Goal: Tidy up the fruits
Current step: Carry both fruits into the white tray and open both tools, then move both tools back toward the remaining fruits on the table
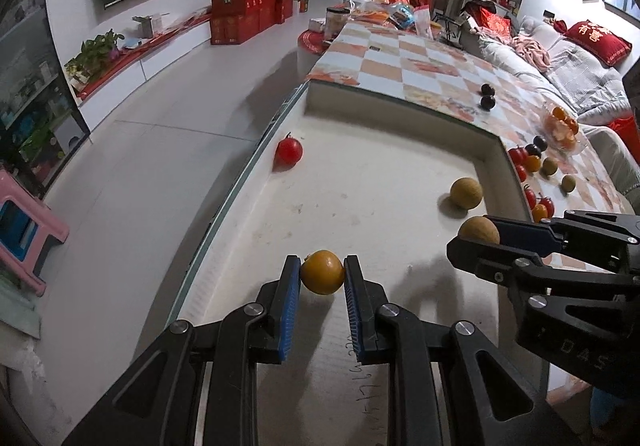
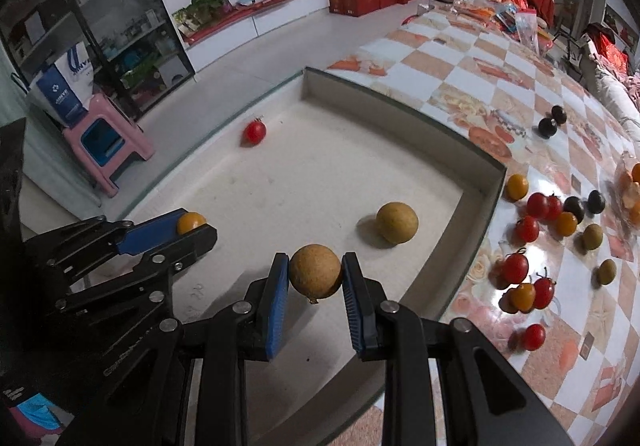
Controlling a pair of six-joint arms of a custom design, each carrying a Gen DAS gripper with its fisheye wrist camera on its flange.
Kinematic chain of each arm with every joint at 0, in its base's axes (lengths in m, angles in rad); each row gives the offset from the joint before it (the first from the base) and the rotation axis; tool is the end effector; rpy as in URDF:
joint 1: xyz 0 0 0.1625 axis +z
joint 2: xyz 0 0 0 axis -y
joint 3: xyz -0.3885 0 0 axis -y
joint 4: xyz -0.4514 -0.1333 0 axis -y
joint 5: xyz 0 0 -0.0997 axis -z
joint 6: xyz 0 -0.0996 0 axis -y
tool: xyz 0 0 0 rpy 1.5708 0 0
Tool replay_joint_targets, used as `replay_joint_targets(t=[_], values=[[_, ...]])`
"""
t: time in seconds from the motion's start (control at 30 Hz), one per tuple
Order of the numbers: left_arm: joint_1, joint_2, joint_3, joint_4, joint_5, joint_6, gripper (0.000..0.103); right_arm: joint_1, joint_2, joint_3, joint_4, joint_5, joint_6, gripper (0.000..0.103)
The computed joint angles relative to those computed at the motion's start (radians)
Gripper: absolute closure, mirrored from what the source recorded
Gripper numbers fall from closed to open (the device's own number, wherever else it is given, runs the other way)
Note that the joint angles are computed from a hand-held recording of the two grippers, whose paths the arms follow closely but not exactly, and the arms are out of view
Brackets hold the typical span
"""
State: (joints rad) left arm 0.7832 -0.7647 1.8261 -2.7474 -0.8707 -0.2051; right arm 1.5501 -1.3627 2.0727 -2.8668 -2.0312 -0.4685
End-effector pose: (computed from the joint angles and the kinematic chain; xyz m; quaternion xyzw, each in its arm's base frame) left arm -0.2917 -0.5691 -0.0268 0.2504 0.9040 -0.2106 0.2753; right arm 0.0775 -0.5567 0.2292 0.1427 -0.9235 0.2199 0.2800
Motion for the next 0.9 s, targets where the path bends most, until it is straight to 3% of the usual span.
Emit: replay_joint_targets(t=[0.23,0.27,0.3,0.33,0.47,0.5,0.57,0.6,0.63,0.7,0.9], values=[[-0.004,0.014,-0.007,0.030,0.019,0.014,0.079,-0.002,0.038,-0.012,0.003,-0.048,-0.009,0.072],[-0.006,0.015,-0.006,0.031,0.022,0.019,0.079,-0.002,0.036,-0.009,0.003,-0.045,-0.009,0.069],[-0.008,0.015,-0.004,0.030,0.026,0.023,0.079,-0.002,0.034,-0.009,0.004,-0.044,-0.008,0.055],[-0.010,0.015,-0.004,0.033,0.031,0.023,0.079,-0.001,0.031,-0.007,0.001,-0.045,-0.009,0.048],[-0.007,0.010,-0.008,0.052,0.025,0.011,0.077,-0.004,0.020,-0.002,-0.010,-0.042,-0.011,0.039],[-0.009,0.010,-0.010,0.058,0.032,0.009,0.074,-0.003,0.016,0.000,-0.014,-0.040,-0.012,0.039],[-0.014,0.017,-0.014,0.069,0.076,-0.007,0.044,0.001,0.009,0.006,-0.045,-0.053,-0.018,0.039],[-0.015,0.016,-0.012,0.061,0.088,-0.011,0.036,-0.001,0.003,0.007,-0.047,-0.045,-0.016,0.038],[-0.013,0.012,-0.005,0.043,0.089,-0.009,0.027,-0.005,-0.010,0.010,-0.043,-0.030,-0.009,0.030],[-0.010,0.000,0.004,0.026,0.064,-0.006,0.023,-0.012,-0.039,0.018,-0.037,0.006,0.009,0.019],[-0.039,0.006,0.000,0.046,0.062,0.000,0.023,-0.012,-0.105,0.053,-0.069,0.023,0.004,0.018]])
